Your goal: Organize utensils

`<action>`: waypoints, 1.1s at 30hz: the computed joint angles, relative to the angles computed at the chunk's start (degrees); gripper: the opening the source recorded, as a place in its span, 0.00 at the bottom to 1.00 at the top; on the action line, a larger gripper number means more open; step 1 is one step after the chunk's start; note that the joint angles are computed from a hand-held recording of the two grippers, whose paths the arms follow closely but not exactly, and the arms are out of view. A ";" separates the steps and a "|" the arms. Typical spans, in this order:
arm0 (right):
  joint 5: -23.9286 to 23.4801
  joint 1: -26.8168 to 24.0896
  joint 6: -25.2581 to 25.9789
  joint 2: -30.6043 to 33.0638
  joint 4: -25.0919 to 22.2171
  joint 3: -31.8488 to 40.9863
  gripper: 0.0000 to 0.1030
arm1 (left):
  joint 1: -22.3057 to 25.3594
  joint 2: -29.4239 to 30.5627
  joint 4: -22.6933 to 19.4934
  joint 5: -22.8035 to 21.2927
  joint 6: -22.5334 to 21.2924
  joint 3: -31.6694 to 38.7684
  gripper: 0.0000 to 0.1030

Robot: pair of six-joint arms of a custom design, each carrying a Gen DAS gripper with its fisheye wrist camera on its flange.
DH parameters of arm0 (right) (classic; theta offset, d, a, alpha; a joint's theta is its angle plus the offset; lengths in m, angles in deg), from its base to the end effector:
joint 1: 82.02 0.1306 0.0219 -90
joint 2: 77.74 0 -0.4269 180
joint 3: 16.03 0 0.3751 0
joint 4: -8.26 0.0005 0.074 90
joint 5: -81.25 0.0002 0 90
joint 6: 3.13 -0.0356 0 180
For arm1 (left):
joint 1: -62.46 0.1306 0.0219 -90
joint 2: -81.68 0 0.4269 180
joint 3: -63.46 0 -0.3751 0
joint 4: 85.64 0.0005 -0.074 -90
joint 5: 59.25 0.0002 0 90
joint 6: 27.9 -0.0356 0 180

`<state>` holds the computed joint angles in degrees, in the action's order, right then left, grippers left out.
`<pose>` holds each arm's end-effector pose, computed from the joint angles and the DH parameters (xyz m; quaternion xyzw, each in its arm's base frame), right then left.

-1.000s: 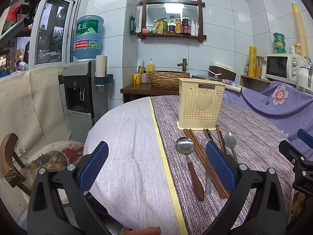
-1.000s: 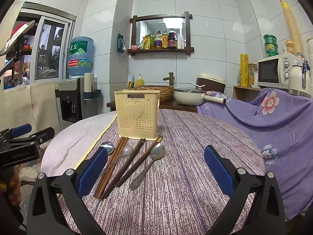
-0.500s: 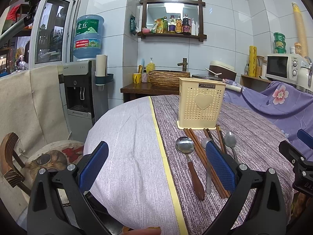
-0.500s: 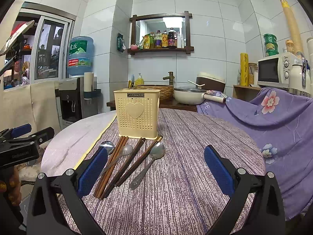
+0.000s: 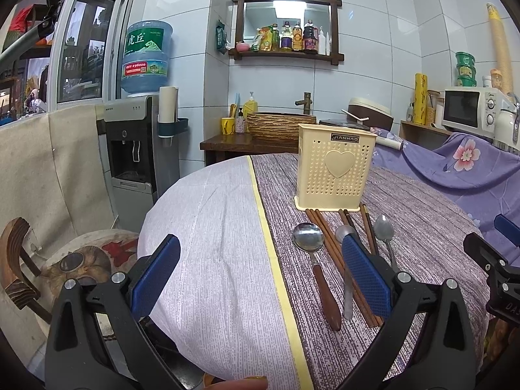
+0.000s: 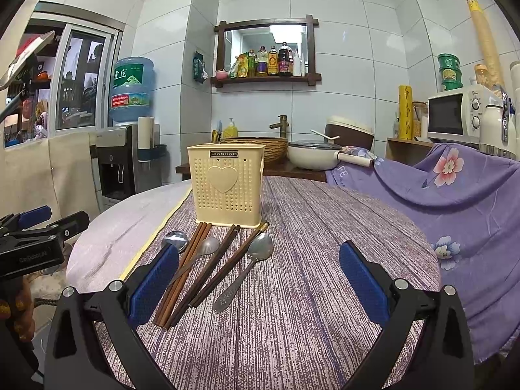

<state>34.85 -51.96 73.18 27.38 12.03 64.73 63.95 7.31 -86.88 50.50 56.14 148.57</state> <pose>0.5044 0.2630 0.3527 0.1006 0.7856 -0.0864 0.6043 0.5881 0.0028 0.3702 0.1279 0.8112 -0.1058 0.5607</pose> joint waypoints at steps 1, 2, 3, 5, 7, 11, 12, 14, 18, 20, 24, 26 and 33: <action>0.01 -0.01 -0.12 0.02 -0.19 0.08 0.94 | -0.01 0.04 -0.12 0.03 0.03 0.05 0.95; -0.03 -0.05 -0.19 -0.03 -0.44 0.21 0.94 | -0.01 0.06 -0.14 0.04 0.05 0.07 0.95; -0.02 -0.07 -0.23 -0.03 -0.49 0.26 0.94 | -0.02 0.05 -0.07 -0.01 0.05 0.05 0.95; -0.04 -0.09 -0.22 -0.05 -0.53 0.29 0.94 | -0.01 0.09 -0.06 -0.01 0.00 0.11 0.95; -0.08 -0.14 -0.26 -0.11 -0.59 0.30 0.94 | 0.00 0.09 -0.08 0.04 0.01 0.11 0.95; -0.01 -0.09 -0.31 -0.20 -0.79 0.35 0.94 | 0.02 0.14 -0.01 0.08 0.12 0.17 0.95; -0.02 -0.10 -0.25 -0.18 -0.75 0.35 0.94 | 0.01 0.14 0.07 0.04 0.10 0.15 0.95; 0.00 -0.09 -0.20 -0.17 -0.72 0.34 0.94 | -0.03 0.12 0.04 -0.01 0.04 0.20 0.95; -0.08 -0.11 -0.24 -0.20 -0.85 0.37 0.94 | -0.02 0.13 0.01 0.03 0.07 0.19 0.95; -0.09 -0.12 -0.30 -0.16 -0.94 0.40 0.94 | -0.10 0.20 -0.40 0.02 -0.03 0.44 0.95; -0.67 -0.35 -1.21 0.00 -3.27 1.23 0.94 | -0.12 0.51 -1.96 0.00 -0.56 1.30 0.95; -1.44 -0.71 -2.26 0.27 -5.73 2.24 0.94 | -0.30 1.05 -3.71 -0.76 -1.36 2.39 0.95; -7.82 -3.80 -7.96 1.33 -17.39 6.48 0.94 | -0.80 5.14 -13.32 -2.00 -5.10 9.76 0.95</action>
